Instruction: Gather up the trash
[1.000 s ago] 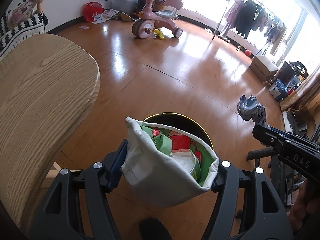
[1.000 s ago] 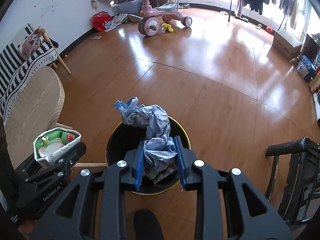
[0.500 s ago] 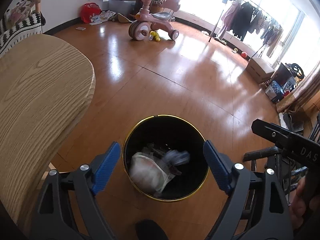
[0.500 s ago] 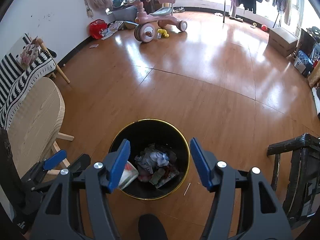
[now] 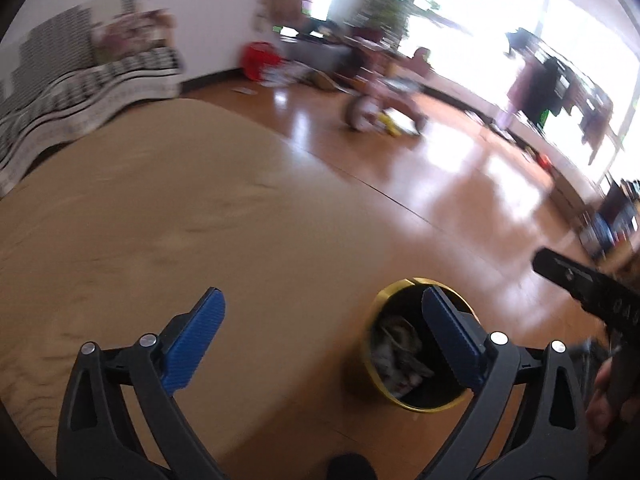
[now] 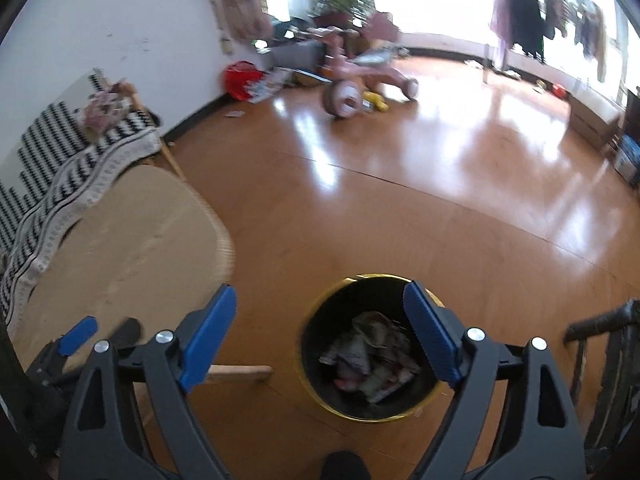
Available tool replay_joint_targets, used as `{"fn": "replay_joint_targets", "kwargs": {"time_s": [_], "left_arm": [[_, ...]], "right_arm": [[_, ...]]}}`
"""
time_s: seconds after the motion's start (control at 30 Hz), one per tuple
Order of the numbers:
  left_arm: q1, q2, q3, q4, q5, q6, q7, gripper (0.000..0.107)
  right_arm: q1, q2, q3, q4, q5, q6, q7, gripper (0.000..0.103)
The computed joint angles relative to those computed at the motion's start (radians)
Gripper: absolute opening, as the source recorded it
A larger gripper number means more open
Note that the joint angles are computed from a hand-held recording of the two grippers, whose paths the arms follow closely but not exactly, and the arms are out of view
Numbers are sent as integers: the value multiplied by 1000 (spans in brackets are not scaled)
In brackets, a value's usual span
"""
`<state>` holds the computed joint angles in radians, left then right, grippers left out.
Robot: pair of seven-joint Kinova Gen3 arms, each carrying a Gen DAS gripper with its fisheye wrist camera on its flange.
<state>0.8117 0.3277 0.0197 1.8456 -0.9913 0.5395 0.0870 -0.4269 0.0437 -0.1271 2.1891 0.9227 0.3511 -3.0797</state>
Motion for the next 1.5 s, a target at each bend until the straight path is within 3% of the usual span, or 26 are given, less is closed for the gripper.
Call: {"fn": "replay_joint_targets", "kwargs": {"time_s": [0.13, 0.47, 0.77, 1.1, 1.5], "left_arm": [[-20, -144, -23, 137, -20, 109, 86, 96], [-152, -484, 57, 392, 66, 403, 72, 96], [-282, -723, 82, 516, 168, 513, -25, 96], [-417, -823, 34, 598, 172, 449, -143, 96], [-562, -823, 78, 604, 200, 360, -237, 96]], "right_arm": [[-79, 43, -41, -81, -12, 22, 7, 83], [-391, 228, -82, -358, -3, 155, 114, 84], [-550, 403, -84, -625, -114, 216, 308, 85], [-711, 528, -7, -811, -203, 277, 439, 85], [-776, 543, 93, -817, -308, 254, 518, 85]]}}
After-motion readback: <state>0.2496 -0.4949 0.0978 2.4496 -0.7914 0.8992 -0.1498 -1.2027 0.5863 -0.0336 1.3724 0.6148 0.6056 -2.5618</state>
